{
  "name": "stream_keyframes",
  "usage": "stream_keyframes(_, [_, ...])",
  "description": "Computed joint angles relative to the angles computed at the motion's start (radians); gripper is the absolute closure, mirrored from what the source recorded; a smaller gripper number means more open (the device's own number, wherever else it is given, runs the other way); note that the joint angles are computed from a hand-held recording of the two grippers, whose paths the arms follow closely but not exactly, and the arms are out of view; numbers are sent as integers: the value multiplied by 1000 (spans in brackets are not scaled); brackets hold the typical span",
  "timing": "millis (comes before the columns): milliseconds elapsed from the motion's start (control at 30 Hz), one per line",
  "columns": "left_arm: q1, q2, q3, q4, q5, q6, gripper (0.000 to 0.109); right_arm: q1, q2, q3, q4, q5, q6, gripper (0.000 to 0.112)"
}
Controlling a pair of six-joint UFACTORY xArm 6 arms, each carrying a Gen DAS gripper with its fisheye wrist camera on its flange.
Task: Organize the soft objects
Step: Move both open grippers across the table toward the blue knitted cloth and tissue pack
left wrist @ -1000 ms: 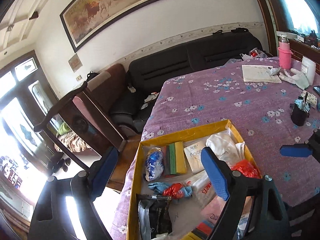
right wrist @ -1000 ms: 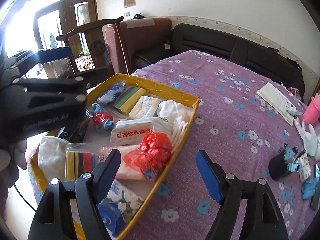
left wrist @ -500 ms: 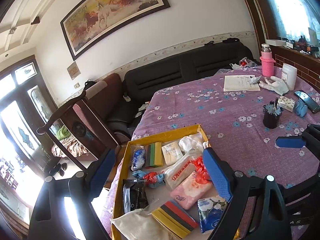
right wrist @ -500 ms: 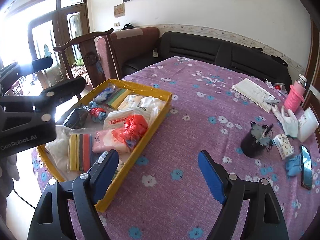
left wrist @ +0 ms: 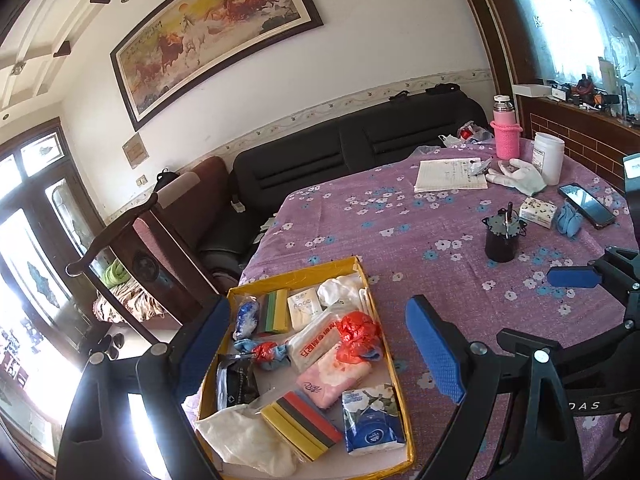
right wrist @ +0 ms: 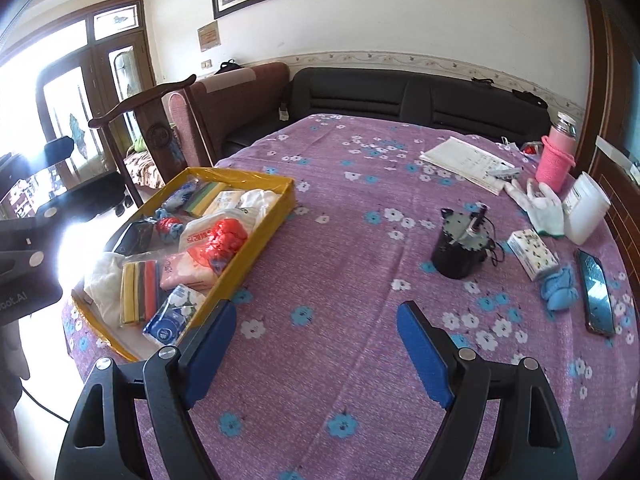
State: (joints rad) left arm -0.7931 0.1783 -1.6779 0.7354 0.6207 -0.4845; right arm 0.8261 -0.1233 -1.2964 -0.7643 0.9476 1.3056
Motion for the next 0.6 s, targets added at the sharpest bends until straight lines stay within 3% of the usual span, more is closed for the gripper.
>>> stream_keyframes(200, [-23,20,5,-71,-14,18,19,-11,-70,93,15,6,39,26])
stream_keyframes(333, [-32,44,3,-192,-24,65,19,-28,-126,168,34,2,66,26])
stream_keyframes(600, [-69,102,20,-657,-66,250,20,-65,-324,388,56,63,134,26])
